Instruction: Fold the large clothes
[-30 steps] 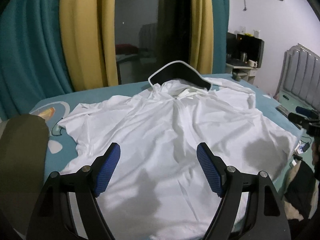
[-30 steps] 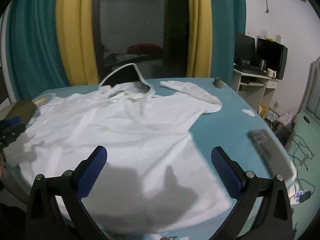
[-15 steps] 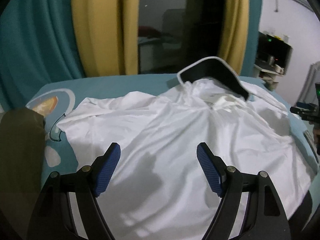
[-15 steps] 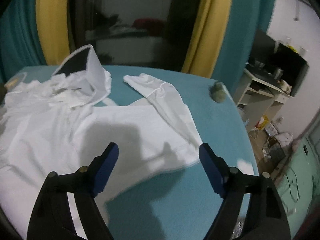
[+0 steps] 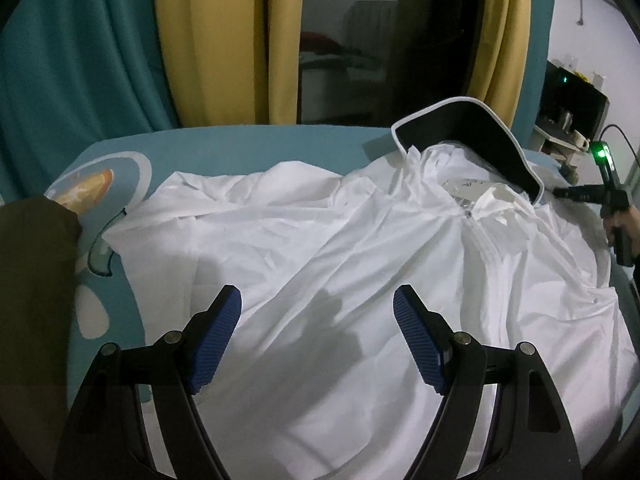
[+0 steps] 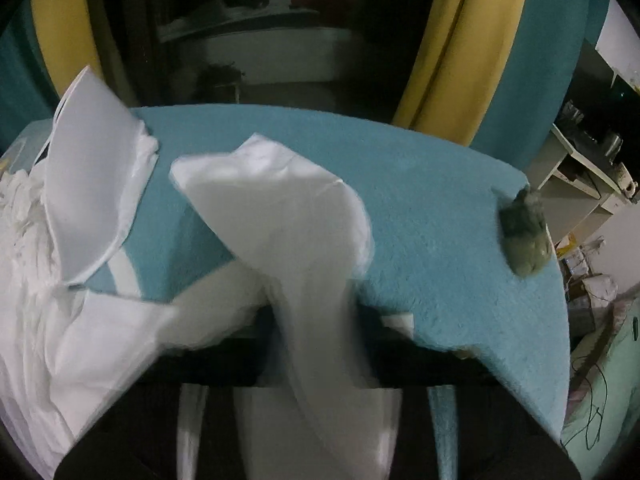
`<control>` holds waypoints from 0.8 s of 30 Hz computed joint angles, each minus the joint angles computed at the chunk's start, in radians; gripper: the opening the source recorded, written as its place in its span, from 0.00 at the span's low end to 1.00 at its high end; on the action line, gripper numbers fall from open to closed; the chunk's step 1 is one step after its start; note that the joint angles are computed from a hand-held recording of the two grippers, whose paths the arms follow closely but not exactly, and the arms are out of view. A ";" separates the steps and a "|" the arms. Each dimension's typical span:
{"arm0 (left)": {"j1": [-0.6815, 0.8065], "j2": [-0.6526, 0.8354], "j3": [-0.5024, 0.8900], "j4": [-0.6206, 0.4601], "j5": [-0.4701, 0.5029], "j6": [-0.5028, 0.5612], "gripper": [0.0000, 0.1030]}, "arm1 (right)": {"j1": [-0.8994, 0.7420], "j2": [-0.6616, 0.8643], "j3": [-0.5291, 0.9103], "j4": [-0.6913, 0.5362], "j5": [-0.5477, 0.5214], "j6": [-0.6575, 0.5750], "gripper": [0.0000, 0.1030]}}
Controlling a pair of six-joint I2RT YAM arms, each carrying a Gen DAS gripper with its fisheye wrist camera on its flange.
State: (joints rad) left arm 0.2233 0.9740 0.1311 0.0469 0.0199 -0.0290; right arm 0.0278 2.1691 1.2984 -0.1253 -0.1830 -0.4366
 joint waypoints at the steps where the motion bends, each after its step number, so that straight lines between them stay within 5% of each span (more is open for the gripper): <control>1: -0.001 0.001 0.001 0.001 0.000 0.000 0.79 | -0.003 -0.008 -0.009 0.013 0.011 0.001 0.04; 8: 0.009 -0.070 -0.005 -0.037 0.029 0.020 0.79 | -0.095 -0.229 -0.122 0.054 -0.065 0.085 0.04; 15: 0.079 -0.258 -0.001 -0.179 0.104 0.086 0.79 | -0.100 -0.553 -0.151 -0.034 -0.194 0.229 0.04; 24: 0.448 -0.445 0.033 -0.378 0.384 0.285 0.79 | 0.340 -0.750 -0.270 -0.001 -0.009 0.342 0.04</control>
State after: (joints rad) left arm 0.6711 0.5289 0.1642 -0.3312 0.4043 0.2561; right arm 0.3673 1.4194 1.0283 -0.1260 -0.1919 -0.0944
